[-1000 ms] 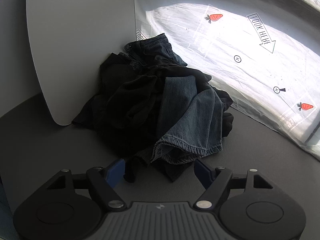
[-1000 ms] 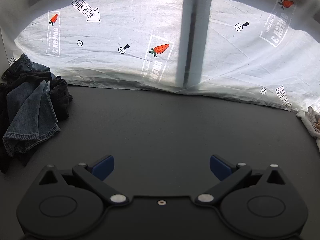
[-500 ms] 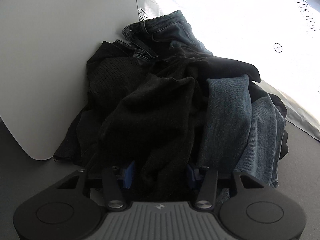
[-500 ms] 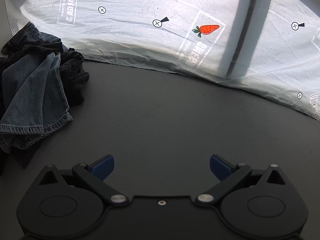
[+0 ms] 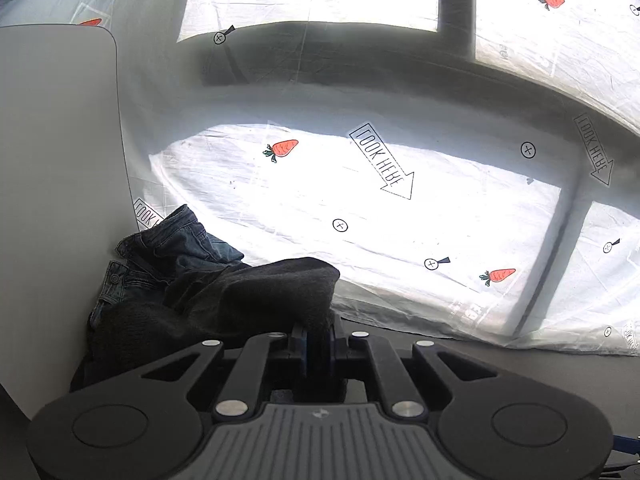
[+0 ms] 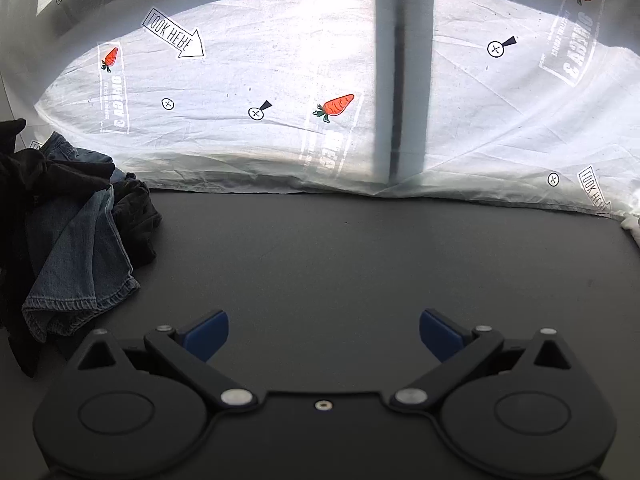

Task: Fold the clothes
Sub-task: 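Reach both grippers into the dark clothes pile and grasp the black sweater, then pull the black sweater out with both grippers and lay it flat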

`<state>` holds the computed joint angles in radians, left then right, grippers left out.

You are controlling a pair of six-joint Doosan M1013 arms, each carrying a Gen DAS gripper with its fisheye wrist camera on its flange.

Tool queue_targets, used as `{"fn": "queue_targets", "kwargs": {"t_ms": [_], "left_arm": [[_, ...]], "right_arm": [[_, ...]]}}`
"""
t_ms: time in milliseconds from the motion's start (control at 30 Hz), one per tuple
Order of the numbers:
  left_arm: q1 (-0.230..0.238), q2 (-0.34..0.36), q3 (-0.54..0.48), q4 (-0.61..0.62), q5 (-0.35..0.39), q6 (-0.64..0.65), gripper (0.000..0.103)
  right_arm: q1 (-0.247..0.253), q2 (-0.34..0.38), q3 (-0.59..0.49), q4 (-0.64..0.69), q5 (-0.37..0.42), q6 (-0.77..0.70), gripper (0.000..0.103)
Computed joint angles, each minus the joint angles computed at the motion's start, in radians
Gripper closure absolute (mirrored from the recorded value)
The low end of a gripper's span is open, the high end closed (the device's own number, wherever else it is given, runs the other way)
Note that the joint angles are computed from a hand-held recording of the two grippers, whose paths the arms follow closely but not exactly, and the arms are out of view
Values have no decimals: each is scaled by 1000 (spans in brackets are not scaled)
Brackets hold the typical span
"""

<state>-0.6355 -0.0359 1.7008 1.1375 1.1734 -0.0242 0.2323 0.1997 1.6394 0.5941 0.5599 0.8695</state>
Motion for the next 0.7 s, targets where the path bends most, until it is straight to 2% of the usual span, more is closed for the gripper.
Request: {"fn": "queue_targets", "kwargs": {"t_ms": [100,167,200,233,267,300,367,467,500,533,700], "left_arm": [[-54,68,-76,-22,-136,-25,94],[-75,130,-129,-72,-253,-47,93],[-80,165,-159,-118,-322,-47,91],[-81,201,-185,-176,-390,-31,83],[-80,240,-212,-244,-458,-2,80],[-79,279,-243,-337,-492,48,76],[-77,332,-290,-508,-489,151,74],[-87,327,-257,-506,-516,110,63],[-93,318,-241,-478,-498,66,53],[-99,308,-224,-446,-470,18,47],[-99,259,-168,-425,-222,-87,47]], "right_arm": [[-73,-32,29,64,-15,-54,0],[-132,-52,48,79,-29,-63,0],[-161,-59,55,75,-38,-58,0],[-186,-64,60,63,-47,-46,0],[-215,-68,66,33,-60,-15,0],[-237,-68,66,-10,-69,29,0],[-270,-69,68,-60,-81,87,0],[-313,-72,85,-89,-117,115,0],[-316,-72,88,-95,-123,118,0],[-316,-69,90,-98,-126,120,0],[-290,-53,85,-84,-98,91,0]]}}
